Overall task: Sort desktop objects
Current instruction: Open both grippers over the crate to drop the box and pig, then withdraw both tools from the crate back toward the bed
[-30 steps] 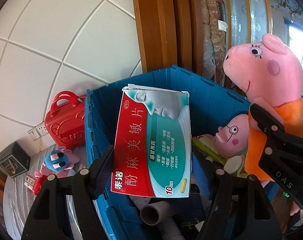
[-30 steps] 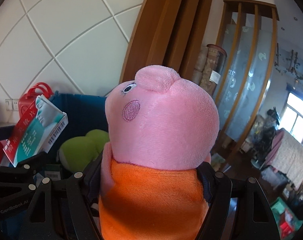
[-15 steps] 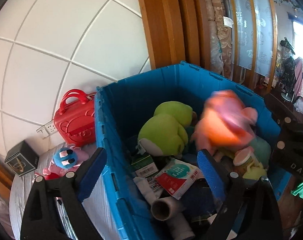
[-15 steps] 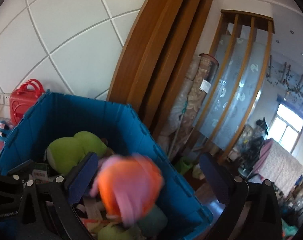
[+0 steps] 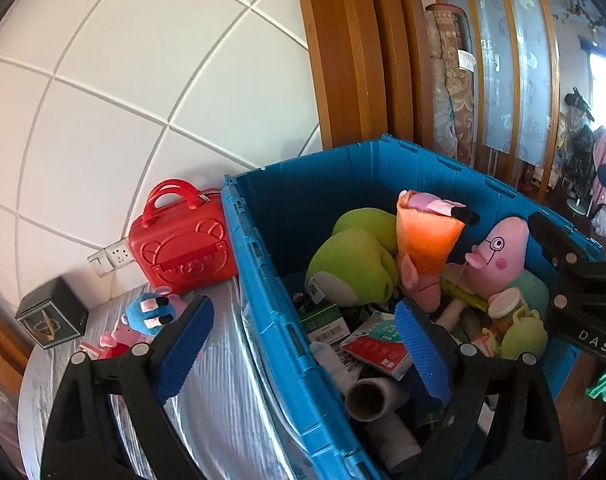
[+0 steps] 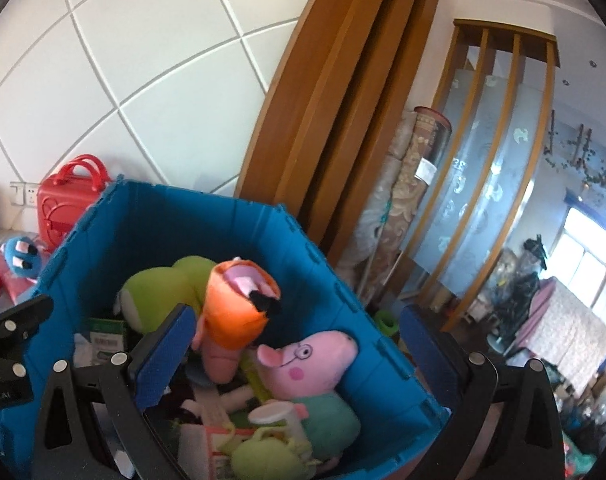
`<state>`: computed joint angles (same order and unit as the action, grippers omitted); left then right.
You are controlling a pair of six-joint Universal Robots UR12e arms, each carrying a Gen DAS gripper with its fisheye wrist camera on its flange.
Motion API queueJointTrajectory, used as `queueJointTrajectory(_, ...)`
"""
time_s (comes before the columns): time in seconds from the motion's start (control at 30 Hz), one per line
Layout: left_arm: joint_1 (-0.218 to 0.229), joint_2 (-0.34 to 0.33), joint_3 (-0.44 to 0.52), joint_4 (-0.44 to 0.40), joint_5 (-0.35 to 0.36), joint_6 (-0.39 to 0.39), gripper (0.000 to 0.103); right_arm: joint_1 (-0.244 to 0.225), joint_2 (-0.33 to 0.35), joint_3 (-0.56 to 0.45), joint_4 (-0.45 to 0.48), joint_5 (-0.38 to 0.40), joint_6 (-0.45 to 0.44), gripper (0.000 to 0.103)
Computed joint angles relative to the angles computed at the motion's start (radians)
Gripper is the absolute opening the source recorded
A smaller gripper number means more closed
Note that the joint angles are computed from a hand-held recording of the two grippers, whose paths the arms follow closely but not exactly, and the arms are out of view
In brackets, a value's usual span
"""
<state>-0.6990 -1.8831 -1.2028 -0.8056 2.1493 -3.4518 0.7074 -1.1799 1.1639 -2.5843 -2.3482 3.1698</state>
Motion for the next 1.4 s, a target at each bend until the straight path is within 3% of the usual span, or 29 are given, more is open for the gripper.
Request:
queueJointTrajectory(0.37,0.023,0.098,-0.150,0.059,-0.020,-0.050,0.093,0.032,0.003,0.003,0.023,0.007,0.038,0.103)
queueJointTrajectory(0.67,0.085,0.231,-0.329,0.058,-0.013,-0.144,0.093,0.090,0.063,-0.079,0.009,0.118,0.011,0.103)
queueJointTrajectory(1.03,0.230,0.410,-0.536,-0.023,-0.015,-0.252,0.093,0.173,0.260,-0.379,0.148,0.264,-0.036,0.103)
queueJointTrajectory(1.4,0.390,0.502,-0.655,-0.061,-0.100,-0.286,0.093,0.196,0.492,-0.768,0.431,0.407,-0.009,0.103)
